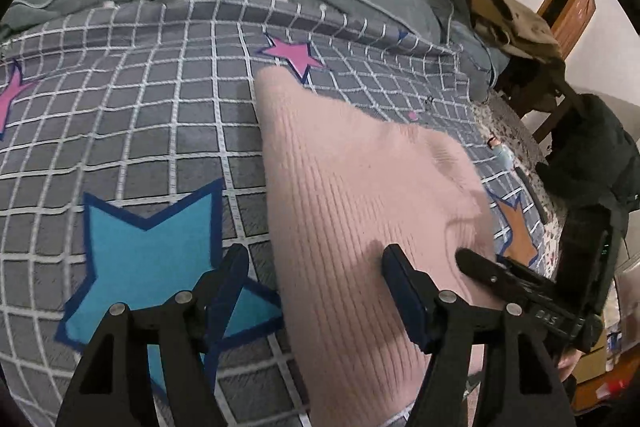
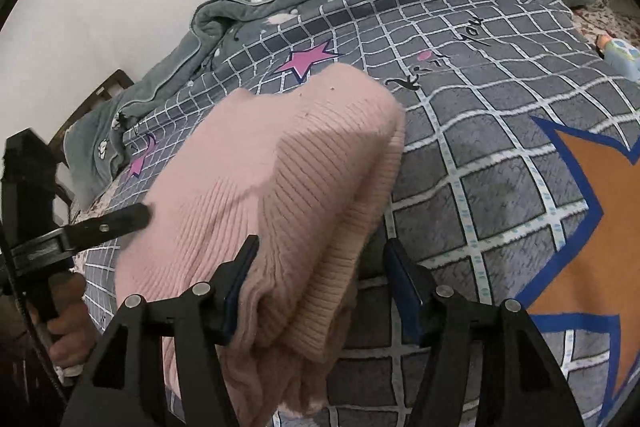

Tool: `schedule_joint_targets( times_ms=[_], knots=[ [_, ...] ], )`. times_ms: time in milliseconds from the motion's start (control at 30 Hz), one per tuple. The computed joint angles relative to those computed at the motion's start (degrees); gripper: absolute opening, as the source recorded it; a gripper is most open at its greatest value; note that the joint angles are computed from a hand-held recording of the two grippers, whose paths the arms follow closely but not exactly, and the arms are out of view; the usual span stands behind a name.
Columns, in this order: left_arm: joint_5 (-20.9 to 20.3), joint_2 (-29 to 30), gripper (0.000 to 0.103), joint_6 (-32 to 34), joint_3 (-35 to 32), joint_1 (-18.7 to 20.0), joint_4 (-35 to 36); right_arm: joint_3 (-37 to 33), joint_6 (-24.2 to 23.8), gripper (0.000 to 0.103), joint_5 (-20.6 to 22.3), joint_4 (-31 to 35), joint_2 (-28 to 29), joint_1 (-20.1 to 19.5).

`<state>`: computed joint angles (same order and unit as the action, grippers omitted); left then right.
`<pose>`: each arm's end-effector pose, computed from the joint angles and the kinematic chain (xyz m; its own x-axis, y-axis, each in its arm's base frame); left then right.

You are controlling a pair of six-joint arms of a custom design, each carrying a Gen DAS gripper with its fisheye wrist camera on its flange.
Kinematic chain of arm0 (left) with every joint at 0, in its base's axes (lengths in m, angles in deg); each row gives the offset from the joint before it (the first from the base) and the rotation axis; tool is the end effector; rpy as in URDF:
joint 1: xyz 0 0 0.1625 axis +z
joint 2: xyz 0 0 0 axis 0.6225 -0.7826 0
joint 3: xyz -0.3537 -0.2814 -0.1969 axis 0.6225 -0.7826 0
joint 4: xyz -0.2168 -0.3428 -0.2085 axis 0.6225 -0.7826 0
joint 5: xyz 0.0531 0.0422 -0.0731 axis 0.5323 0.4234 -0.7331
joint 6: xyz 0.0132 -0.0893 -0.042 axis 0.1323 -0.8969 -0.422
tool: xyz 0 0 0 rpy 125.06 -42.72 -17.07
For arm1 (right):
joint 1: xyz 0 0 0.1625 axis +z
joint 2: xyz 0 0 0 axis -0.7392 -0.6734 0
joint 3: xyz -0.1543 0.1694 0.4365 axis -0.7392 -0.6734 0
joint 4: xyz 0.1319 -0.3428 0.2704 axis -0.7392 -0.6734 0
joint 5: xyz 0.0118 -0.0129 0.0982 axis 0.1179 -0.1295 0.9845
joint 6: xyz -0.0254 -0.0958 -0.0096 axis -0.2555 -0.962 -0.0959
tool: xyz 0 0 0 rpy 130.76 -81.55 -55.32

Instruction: Fold small clothes

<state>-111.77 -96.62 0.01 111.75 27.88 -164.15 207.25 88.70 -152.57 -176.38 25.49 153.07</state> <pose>-0.0847 -0.5973 0.2690 -0.8060 0.4931 -0.3275 0.5715 0.7925 -0.2130 0.2192 -0.4776 0.0280 -0.9326 0.1043 0.3454 -0.1799 0.6953 -0.6958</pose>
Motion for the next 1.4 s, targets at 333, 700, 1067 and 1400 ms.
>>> schedule_joint_targets(
  times_ms=[333, 700, 1067, 1400],
  knots=[
    [-1.33, 1.60, 0.044, 0.18, -0.17, 0.33, -1.97, -1.47, 1.76, 0.054, 6.38, 3.40, -1.07, -2.16],
    [-2.57, -0.99, 0.029, 1.15, 1.19, 0.29, -5.98, -2.98, -2.49, 0.033, 3.90, 0.33, -0.50, 2.34],
    [1.67, -2.59, 0.028, 2.66, -3.05, 2.84, -8.78, -14.22, -5.31, 0.033, 8.78, 9.06, 2.95, 5.54],
    [7.12, 1.62, 0.042, 5.35, -4.28, 5.57, -15.05, -24.18, -7.32, 0.042, 4.60, 17.23, 9.05, 3.37]
  ],
)
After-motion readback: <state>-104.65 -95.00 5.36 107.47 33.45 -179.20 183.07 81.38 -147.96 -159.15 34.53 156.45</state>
